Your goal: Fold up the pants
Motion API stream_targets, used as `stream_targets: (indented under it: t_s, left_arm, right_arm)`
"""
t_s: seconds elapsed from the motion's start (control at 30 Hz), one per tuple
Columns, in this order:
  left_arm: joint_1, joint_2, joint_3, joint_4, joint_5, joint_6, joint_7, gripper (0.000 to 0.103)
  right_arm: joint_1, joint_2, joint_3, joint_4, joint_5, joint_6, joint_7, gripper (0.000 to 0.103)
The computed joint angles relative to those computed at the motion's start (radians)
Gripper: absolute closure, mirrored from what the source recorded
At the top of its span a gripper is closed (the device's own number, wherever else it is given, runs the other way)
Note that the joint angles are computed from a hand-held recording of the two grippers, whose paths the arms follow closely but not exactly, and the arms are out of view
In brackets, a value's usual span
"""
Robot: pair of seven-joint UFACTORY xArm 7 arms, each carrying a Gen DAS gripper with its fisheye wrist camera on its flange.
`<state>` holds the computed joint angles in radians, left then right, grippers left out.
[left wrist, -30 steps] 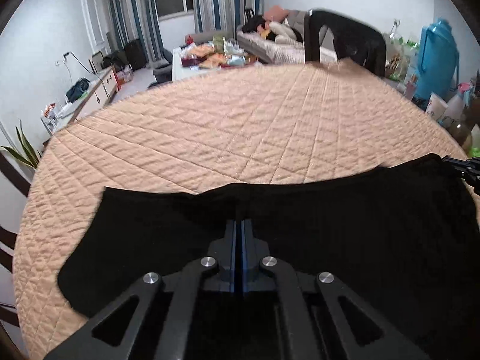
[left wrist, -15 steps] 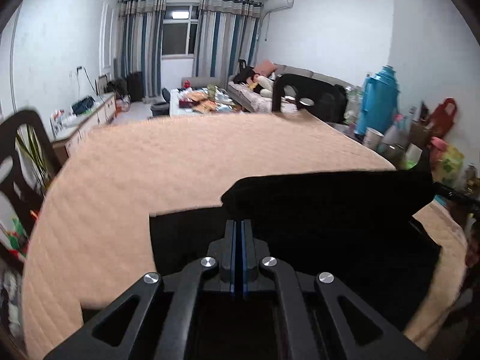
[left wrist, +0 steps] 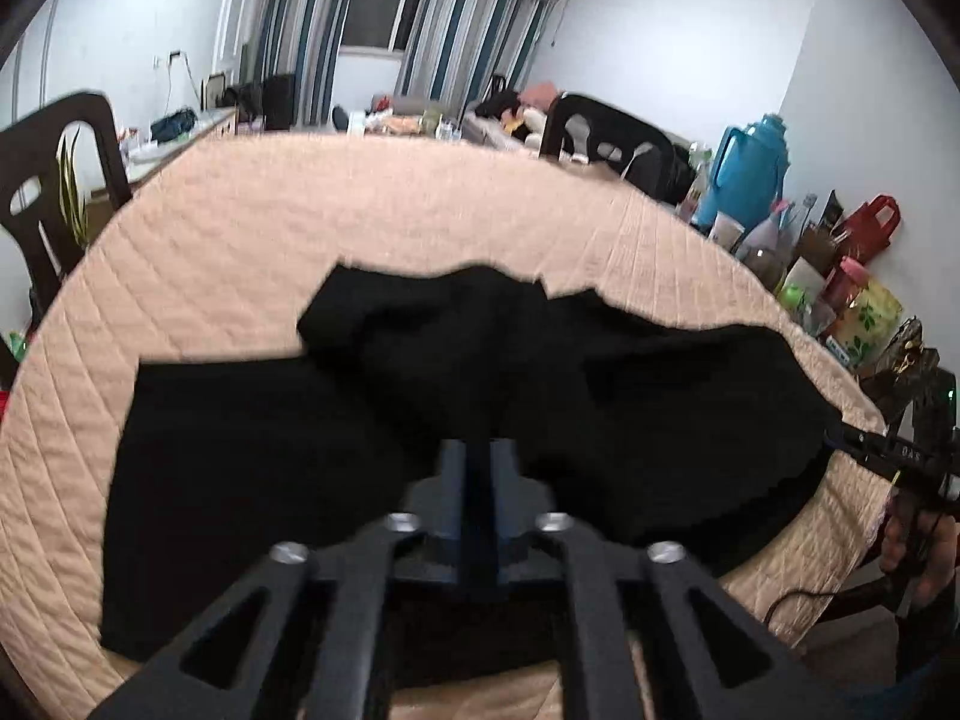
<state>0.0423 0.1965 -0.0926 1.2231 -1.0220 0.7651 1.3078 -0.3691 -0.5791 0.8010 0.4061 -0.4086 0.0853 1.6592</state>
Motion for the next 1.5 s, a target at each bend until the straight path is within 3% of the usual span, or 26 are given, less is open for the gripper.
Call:
stream_targets:
  t_s: [0.03, 0.23, 0.33, 0.43, 0.53, 0.57, 0.6, 0.63, 0.73, 0.8, 0.87, 0.97, 1.07, 1.33, 1.5]
  left_arm:
    - [-0.008, 0.003, -0.006, 0.007, -0.008, -0.021, 0.000, 0.070]
    - [-0.080, 0.030, -0.056, 0.034, 0.035, -0.135, 0.034, 0.061]
    - [-0.129, 0.068, -0.075, 0.049, 0.123, -0.224, 0.010, 0.060]
    - [-0.178, 0.122, -0.075, 0.072, 0.271, -0.317, -0.096, 0.060]
    - [-0.203, 0.151, -0.079, 0.072, 0.380, -0.406, -0.156, 0.060]
    - [-0.208, 0.155, -0.080, 0.067, 0.410, -0.435, -0.173, 0.066]
    - [-0.192, 0.155, -0.099, 0.064, 0.409, -0.447, -0.164, 0.086]
    - [-0.176, 0.154, -0.114, 0.064, 0.411, -0.443, -0.165, 0.094]
    - [-0.104, 0.138, -0.174, 0.054, 0.351, -0.439, -0.147, 0.098]
    - [-0.041, 0.111, -0.222, 0.031, 0.232, -0.467, -0.071, 0.098]
    - [0.023, 0.075, -0.243, 0.014, 0.077, -0.434, 0.013, 0.098]
    - [0.082, 0.024, -0.211, -0.014, -0.111, -0.381, 0.071, 0.098]
    - [0.133, -0.022, -0.143, -0.057, -0.248, -0.289, 0.060, 0.098]
    - [0.121, 0.019, 0.007, -0.083, -0.262, -0.134, -0.095, 0.095]
    - [0.109, 0.052, 0.030, -0.057, -0.266, -0.119, -0.135, 0.073]
  right_arm:
    - [0.004, -0.027, 0.019, -0.008, 0.009, 0.013, 0.026, 0.056]
    - [0.052, -0.084, 0.013, -0.042, 0.023, 0.084, 0.114, 0.056]
    - [0.087, -0.094, -0.007, -0.057, 0.020, 0.109, 0.151, 0.056]
    - [0.119, -0.112, -0.038, -0.090, 0.009, 0.098, 0.179, 0.056]
    - [0.100, -0.122, -0.032, -0.094, -0.002, 0.084, 0.203, 0.056]
    - [0.097, -0.119, -0.034, -0.090, -0.005, 0.088, 0.203, 0.056]
    - [0.095, -0.113, -0.037, -0.085, -0.010, 0.091, 0.198, 0.056]
    - [0.093, -0.107, -0.039, -0.083, -0.015, 0.090, 0.196, 0.056]
    - [0.069, -0.106, -0.025, -0.088, -0.016, 0.061, 0.226, 0.056]
    - [0.061, -0.116, -0.020, -0.095, -0.012, 0.051, 0.236, 0.056]
    - [0.055, -0.123, -0.014, -0.095, -0.007, 0.053, 0.241, 0.056]
    - [0.046, -0.128, -0.006, -0.097, -0.003, 0.049, 0.245, 0.056]
    - [0.027, -0.140, 0.019, -0.096, 0.003, 0.045, 0.265, 0.056]
    - [0.018, -0.141, 0.026, -0.095, 0.007, 0.051, 0.258, 0.056]
    - [0.004, -0.139, 0.035, -0.089, 0.002, 0.055, 0.267, 0.056]
